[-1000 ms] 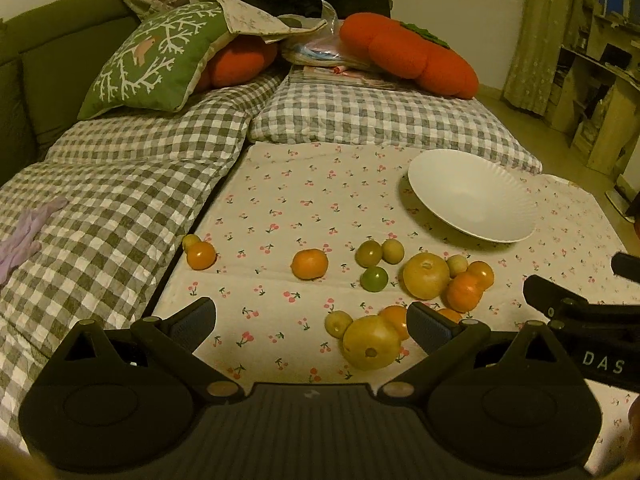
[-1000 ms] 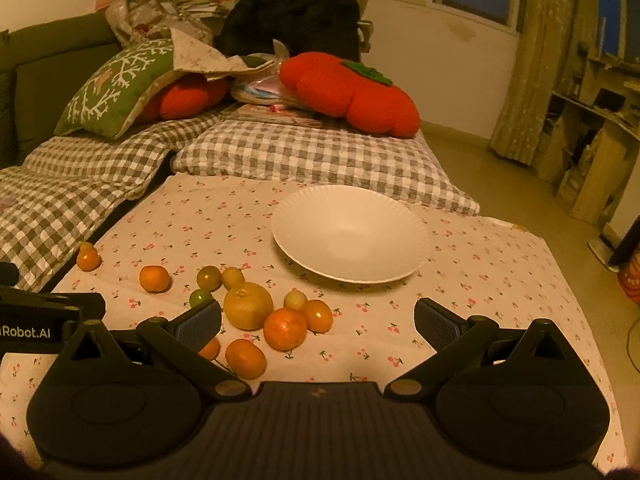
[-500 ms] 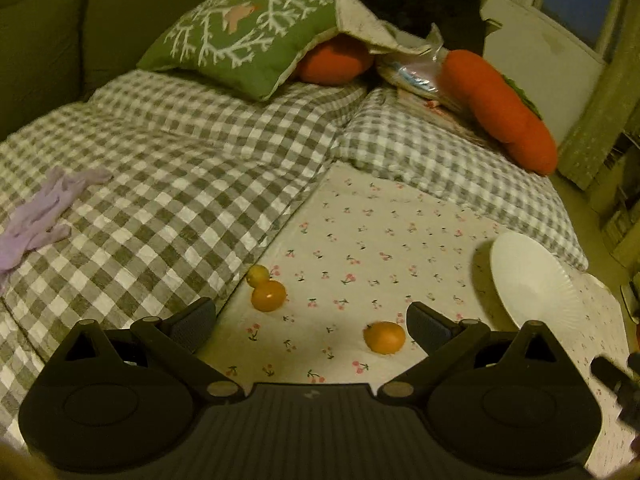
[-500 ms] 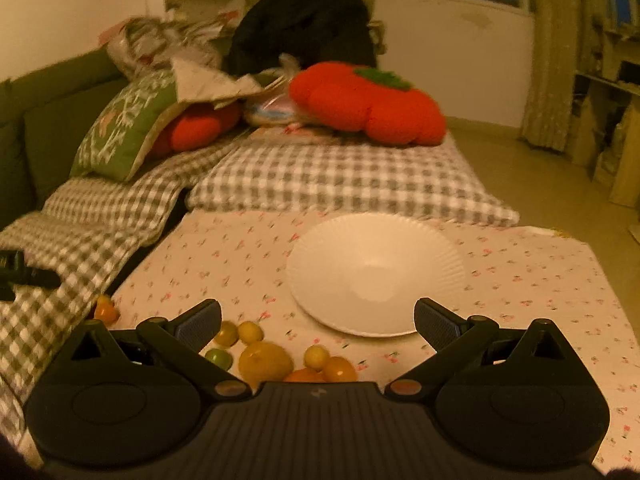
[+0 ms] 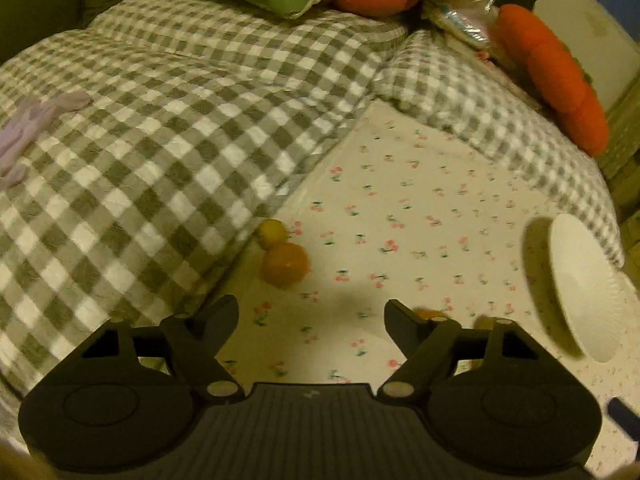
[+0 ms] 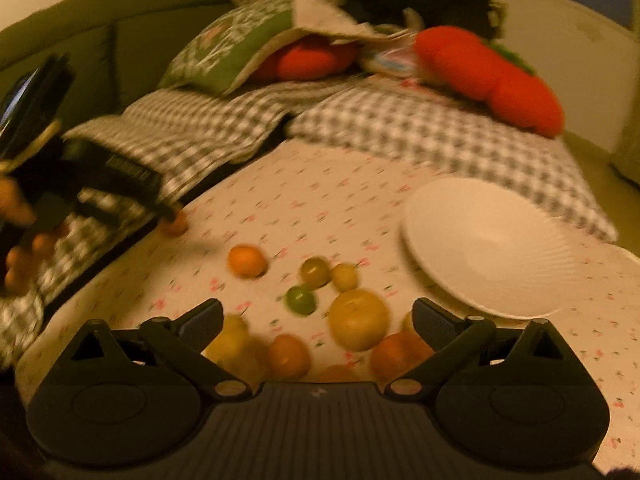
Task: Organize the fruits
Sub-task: 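Grasp a large yellow-brown fruit with the right tool while the left tool grasps another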
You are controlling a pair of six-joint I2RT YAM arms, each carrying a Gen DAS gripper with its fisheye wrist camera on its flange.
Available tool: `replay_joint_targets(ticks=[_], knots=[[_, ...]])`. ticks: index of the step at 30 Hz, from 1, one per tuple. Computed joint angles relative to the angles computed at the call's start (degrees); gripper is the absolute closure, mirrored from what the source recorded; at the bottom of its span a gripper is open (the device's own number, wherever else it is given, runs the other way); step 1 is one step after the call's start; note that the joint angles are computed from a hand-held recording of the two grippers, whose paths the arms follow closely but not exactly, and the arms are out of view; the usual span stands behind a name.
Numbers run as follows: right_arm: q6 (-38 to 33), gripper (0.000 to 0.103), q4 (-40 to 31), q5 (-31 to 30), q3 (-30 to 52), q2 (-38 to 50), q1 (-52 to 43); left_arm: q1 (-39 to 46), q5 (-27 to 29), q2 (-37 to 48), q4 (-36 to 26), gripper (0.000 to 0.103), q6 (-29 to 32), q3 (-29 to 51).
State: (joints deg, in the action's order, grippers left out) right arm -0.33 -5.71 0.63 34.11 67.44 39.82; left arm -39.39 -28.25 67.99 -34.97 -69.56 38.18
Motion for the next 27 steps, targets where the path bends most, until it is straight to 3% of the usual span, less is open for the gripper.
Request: replay_joint_targets(ticks=[2,5,13,23,27], knots=[[-0.78,0.007,0.53,0.33,0.98,1.29,-1.58,-1.03,3.22,-0.11,5.00,0.034,3.52,-0.98],[-3.02,0.018,1.72,-3.56,2.98,5.23,-5.78,-5.36,5.75,0.73,9.47,0.035,6.36,-1.04],[-18.85,0.038,2.58,-7.42,5.66,12.70,-7.92,-13.11,9.90,4.45,12.90,0.035,4.16,-0.91],[-26.67,0.054,0.81,-7.06,9.51,19.52,-7.77,-12.62,14.75,12.98,14.93,0.035,7.14,3.50],[-27.10,0.058,1.25,-6.71,9.80,20.20,-7.60,-12.50,14.68,14.87,14.26,0.044,7.69,4.50]])
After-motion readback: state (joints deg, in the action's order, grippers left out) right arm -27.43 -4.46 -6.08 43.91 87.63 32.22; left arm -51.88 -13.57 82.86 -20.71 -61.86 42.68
